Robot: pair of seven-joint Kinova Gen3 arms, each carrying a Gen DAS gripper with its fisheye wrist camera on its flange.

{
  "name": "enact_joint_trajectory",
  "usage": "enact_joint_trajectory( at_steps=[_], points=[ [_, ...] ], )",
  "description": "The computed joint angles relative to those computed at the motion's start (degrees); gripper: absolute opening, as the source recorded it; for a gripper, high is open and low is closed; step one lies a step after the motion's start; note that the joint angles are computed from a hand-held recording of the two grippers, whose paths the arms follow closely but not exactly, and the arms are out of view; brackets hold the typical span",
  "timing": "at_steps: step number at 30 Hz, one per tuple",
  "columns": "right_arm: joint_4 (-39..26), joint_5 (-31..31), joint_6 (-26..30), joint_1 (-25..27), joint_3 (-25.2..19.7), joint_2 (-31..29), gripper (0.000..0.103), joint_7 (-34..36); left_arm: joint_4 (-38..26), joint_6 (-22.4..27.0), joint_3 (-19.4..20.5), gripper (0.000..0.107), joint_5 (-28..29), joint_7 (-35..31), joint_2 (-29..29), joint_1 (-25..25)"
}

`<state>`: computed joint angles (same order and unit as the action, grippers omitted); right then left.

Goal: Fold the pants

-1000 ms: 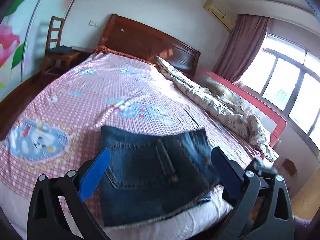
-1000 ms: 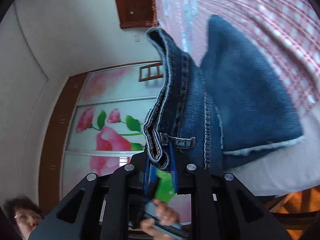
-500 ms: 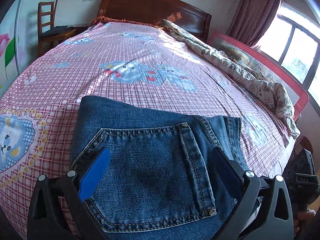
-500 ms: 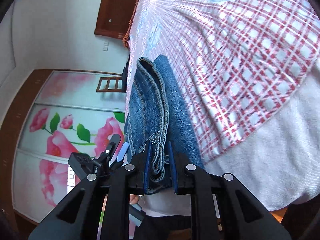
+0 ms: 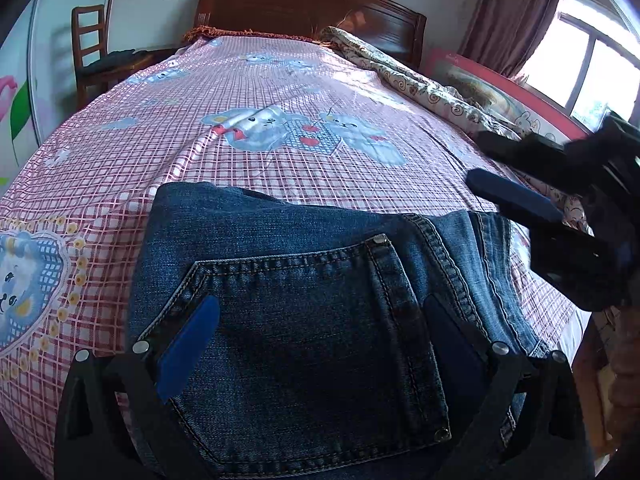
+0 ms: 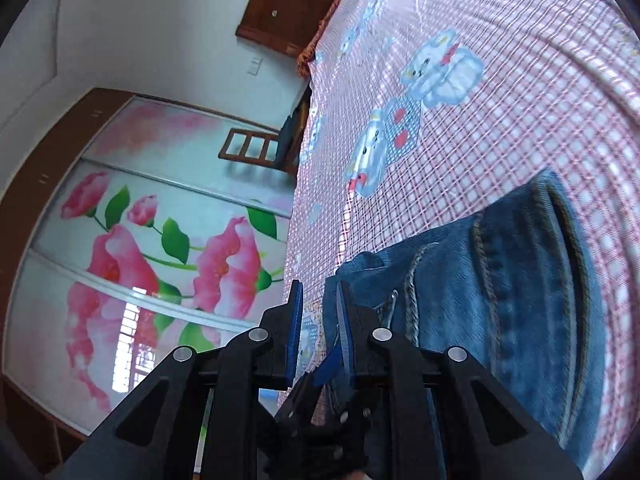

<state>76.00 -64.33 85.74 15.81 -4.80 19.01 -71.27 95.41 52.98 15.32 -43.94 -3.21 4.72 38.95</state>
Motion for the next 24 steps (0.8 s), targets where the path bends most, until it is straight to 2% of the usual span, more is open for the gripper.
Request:
enact_joint_trajectory(
  at_steps=[3, 4, 5, 8, 13, 16, 21, 24],
  points=[
    [-3.72, 6.99, -2.03, -7.02, 3.86, 1.86, 0.016, -4.56, -0.12, -0.06, -0.09, 0.101, 0.28, -0.32, 0.08, -0.08],
    [-3.26, 8.98, -3.03, -7.67, 5.04, 2.55, 0.010, -5.17, 0.10, -0.59, -0.20, 0.101, 0.48, -0.39, -0.08, -0.25],
    [-2.93, 10.04, -3.22, -7.26, 5.15, 3.70, 0.000, -4.88, 0.19, -1.28, -0.30, 0.101, 0.95, -0.43, -0.21, -0.53],
    [-0.44, 10.15, -6.52, -2.01, 0.85, 4.38, 0.000, -6.04, 0.55, -3.10, -0.51, 0.101, 2.23, -0.84, -0.64, -1.59],
    [-0.79, 15.13, -7.33, -0.91, 0.48, 1.08, 0.000, -5.02, -1.72, 0.06, -0.39, 0.101, 2.36, -2.88, 1.08, -0.83],
    [2.70, 12.58, -6.50, 1.73, 1.60, -3.00, 0.001, -1.71, -2.85, 1.25, -0.83, 0.101, 3.40, -3.74, 1.44, -0.50],
    [7.18, 7.47, 2.44, 4.78, 4.52, -6.83, 0.001, 5.48, -3.19, 2.89, -0.83, 0.101, 6.08, -1.61, -0.23, -0.45],
    [9.97, 5.72, 5.60, 4.74, 5.74, -8.38, 0.001, 7.11, -2.98, 5.55, 0.44, 0.101, 6.55, 1.07, -1.67, -0.11]
  ],
)
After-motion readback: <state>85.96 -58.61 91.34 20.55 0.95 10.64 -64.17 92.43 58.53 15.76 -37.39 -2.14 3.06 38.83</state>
